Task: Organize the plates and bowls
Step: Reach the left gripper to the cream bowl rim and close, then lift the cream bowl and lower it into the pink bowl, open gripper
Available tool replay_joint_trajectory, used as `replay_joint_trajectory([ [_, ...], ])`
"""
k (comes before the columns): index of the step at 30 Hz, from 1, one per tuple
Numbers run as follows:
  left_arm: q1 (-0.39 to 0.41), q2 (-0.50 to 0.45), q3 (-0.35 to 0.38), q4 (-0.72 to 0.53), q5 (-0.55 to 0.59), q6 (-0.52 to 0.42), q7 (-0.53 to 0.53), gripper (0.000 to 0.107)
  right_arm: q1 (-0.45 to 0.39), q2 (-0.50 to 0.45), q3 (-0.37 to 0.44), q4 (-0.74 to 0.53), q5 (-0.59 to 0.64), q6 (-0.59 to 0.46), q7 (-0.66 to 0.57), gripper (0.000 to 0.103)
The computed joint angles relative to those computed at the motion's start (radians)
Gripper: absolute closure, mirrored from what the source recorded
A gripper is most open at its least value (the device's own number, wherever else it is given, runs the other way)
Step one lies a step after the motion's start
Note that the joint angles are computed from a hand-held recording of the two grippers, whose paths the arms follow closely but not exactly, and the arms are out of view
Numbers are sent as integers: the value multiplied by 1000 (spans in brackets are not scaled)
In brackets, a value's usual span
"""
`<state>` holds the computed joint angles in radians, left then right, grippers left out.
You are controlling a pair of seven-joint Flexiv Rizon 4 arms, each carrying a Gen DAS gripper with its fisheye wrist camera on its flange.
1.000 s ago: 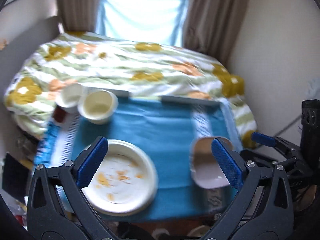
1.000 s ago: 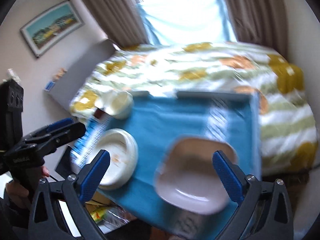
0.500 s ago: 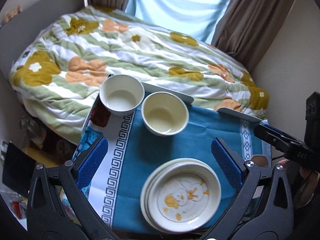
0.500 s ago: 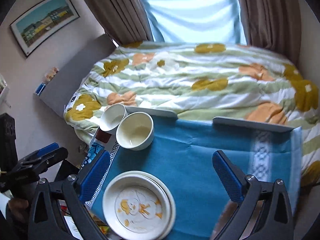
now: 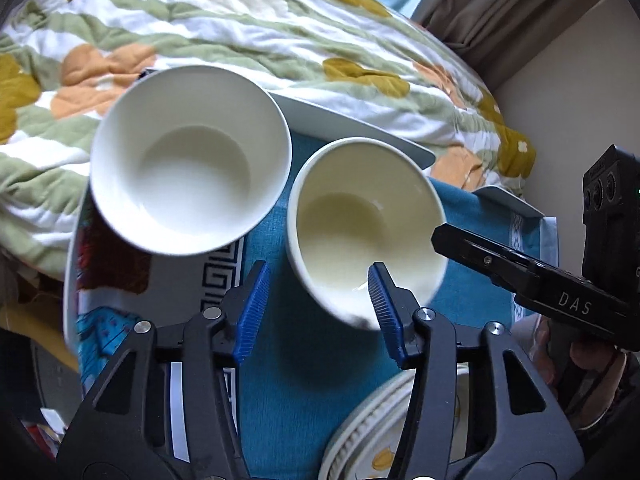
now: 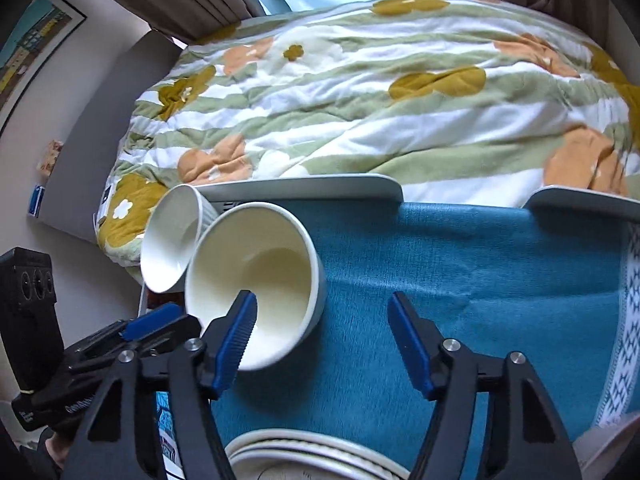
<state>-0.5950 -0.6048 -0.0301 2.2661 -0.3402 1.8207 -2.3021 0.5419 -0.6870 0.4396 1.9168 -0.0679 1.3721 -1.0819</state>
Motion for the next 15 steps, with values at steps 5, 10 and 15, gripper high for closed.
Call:
replay_joint_trajectory([
  [5, 20, -36, 0, -25, 5, -7, 14, 80, -2, -37, 18, -32, 5, -14, -15, 63],
  [10, 6, -40, 20, -29, 3, -16, 24, 86, -4, -56, 27, -46, 15, -18, -26, 81],
  [15, -26, -38, 51, -38, -6, -33, 27, 87, 21, -55, 0, -42, 10, -5, -8, 87],
])
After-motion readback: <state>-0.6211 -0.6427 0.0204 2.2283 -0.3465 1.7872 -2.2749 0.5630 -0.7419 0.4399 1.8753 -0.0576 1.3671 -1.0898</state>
